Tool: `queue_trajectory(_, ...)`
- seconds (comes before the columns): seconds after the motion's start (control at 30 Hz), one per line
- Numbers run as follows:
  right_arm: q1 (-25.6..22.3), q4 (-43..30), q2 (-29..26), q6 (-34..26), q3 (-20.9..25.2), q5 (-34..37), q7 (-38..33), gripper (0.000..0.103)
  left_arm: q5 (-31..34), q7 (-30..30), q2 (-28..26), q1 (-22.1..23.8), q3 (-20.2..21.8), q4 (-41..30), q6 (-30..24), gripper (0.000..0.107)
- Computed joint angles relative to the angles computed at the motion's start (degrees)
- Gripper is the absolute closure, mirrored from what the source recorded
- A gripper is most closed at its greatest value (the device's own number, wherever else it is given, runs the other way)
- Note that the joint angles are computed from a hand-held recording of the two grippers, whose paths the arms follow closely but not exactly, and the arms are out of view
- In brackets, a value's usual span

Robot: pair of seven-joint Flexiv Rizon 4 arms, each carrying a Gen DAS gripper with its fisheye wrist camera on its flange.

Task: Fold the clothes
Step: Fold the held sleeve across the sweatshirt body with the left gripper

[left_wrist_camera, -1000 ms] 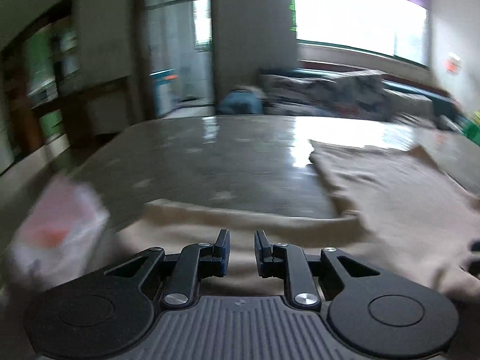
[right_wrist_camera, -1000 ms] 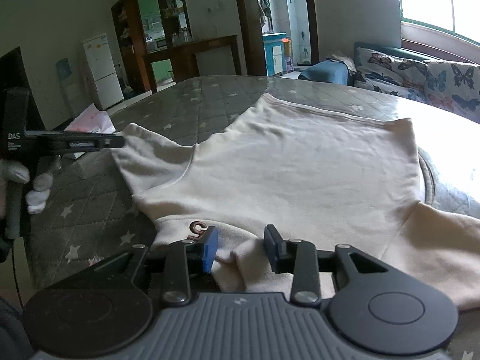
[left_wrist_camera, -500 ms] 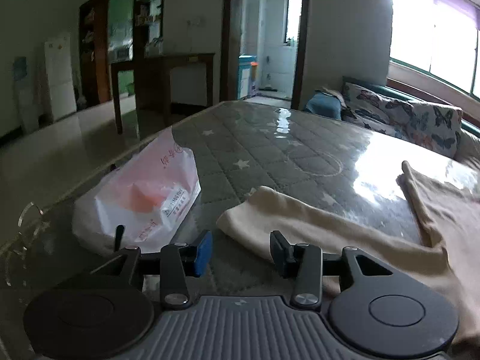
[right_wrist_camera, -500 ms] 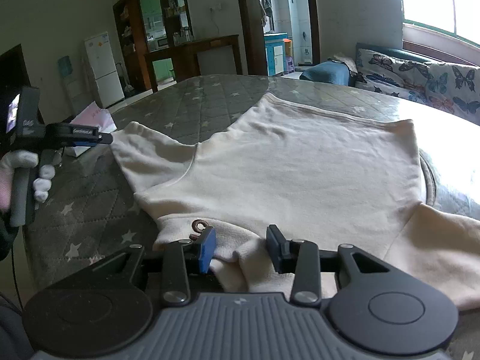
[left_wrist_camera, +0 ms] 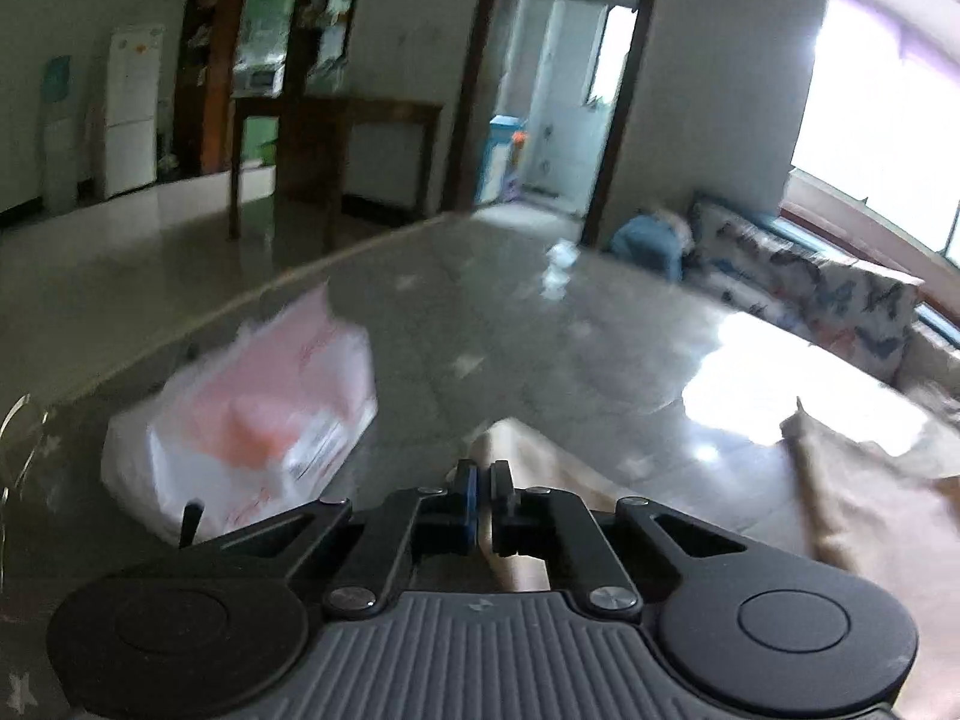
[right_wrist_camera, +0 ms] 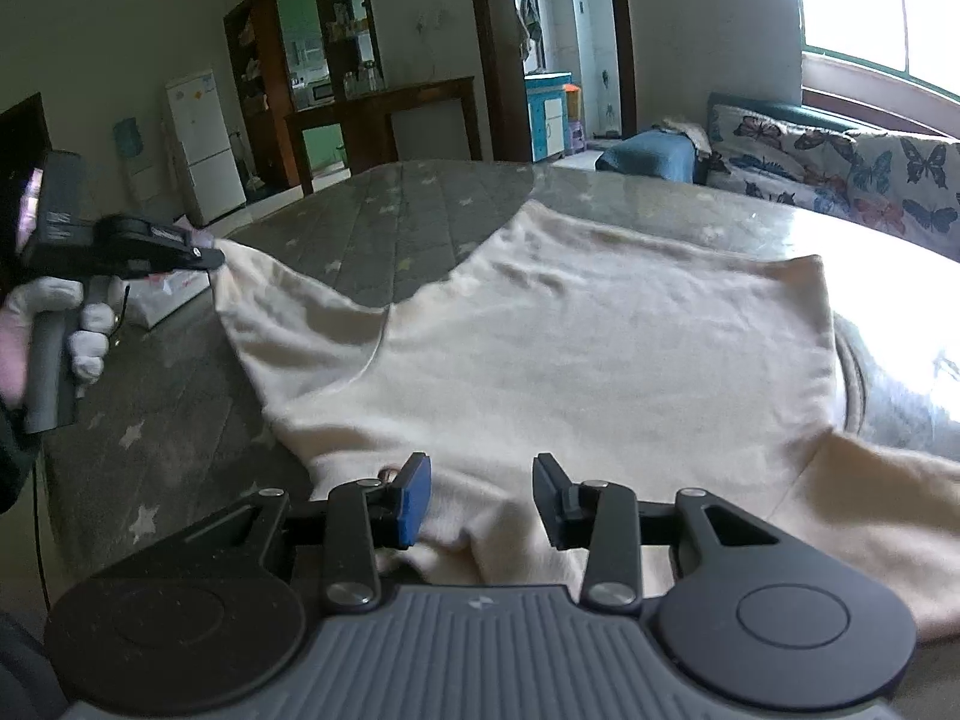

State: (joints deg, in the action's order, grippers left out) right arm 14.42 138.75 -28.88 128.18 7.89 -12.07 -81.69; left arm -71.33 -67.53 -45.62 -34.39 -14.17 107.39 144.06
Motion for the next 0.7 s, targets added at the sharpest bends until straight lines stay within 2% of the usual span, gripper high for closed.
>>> queue_trajectory(0.17, 0.58, -1.96, -0.09, -0.39, -0.38, 0.13, -0.61, 0.065, 9.77, -3.22, 3.04, -1.26, 0.98, 1.22, 0.37, 0.103)
queue_trajectory(0.33, 0.72, -3.26, -0.53, -0.20, -0.30, -0.23, -0.96, 0.065, 20.50, -4.71, 4.69, -2.13, 1.61, -1.07, -2.84, 0.103)
queue_trajectory(0.53, 0.54, -4.39, -1.53, 0.84, -0.73, 0.87, -0.35, 0.065, 32.18, -4.98, 3.20, -4.03, 2.10, -8.43, -10.43, 0.102)
queue_trajectory(0.6, 0.52, -4.82, -1.94, 1.12, -1.06, 1.58, -0.03, 0.065, 39.21, -7.43, 1.92, -2.50, 0.26, -11.25, -14.52, 0.101)
queue_trajectory(0.67, 0.27, -5.26, -2.59, 1.37, -1.48, 2.78, 0.82, 0.065, 50.55, -11.15, 1.03, 2.33, -4.32, -12.50, -20.58, 0.087)
queue_trajectory(0.7, -0.02, -5.34, -2.78, 1.38, -1.47, 2.97, 1.34, 0.065, 52.91, -10.86, 0.54, 3.01, -5.07, -13.27, -22.77, 0.084)
